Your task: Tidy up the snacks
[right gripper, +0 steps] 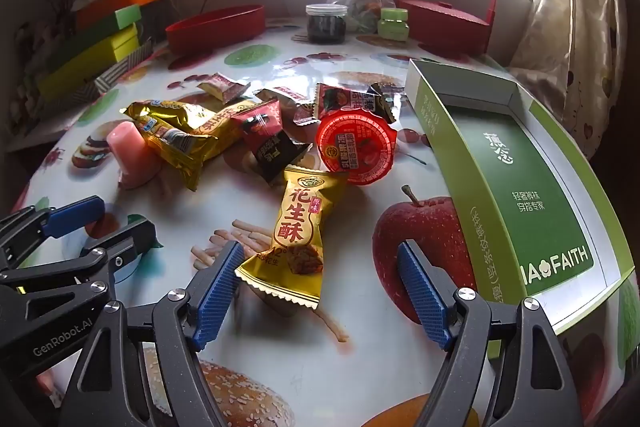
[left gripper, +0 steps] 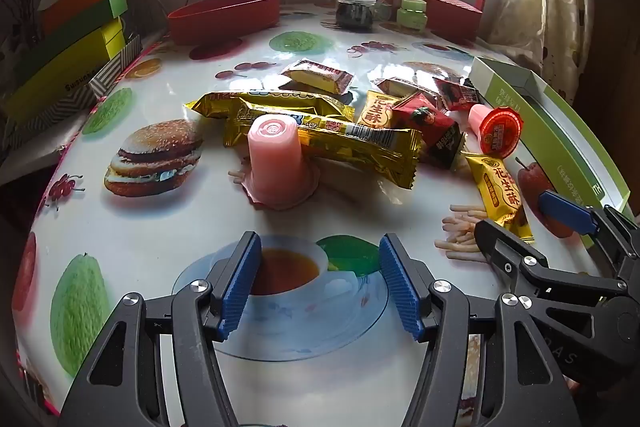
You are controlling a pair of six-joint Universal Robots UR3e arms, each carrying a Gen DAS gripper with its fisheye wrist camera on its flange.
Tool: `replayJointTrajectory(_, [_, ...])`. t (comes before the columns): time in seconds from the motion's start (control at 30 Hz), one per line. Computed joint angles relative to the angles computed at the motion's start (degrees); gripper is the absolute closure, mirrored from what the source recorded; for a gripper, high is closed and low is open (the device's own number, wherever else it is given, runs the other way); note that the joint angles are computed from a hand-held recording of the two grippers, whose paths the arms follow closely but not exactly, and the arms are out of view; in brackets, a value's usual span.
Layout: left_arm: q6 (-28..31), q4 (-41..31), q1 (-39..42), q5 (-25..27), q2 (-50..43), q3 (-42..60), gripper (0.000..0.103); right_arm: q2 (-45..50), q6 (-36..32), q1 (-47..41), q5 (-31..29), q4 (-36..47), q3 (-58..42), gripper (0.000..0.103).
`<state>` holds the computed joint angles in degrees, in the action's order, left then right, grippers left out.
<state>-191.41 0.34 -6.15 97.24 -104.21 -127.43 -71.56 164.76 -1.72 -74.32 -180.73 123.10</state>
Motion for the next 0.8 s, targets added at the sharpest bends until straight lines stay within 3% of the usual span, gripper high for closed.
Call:
replayJointTrajectory(0.33, [1.38,-0.21,1.68,-1.69,0.81,-0.63,0.04,-0.09,0.18,-0.11,0.13,-0.02,0.13,0.024])
replayJointTrajectory(0.37, [0.21,0.06,-0.05,0.23,0.03,-0.06,0.04,-0.08,0.19,-0.06,0.07,0.01,0.1,0.024])
replayJointTrajectory(0.8, [-0.01,-0.86,0.24,0.39,0.27,0.34,0.04,0.04,0.22,-0.32,0.25,-0.67,0.43,0.024])
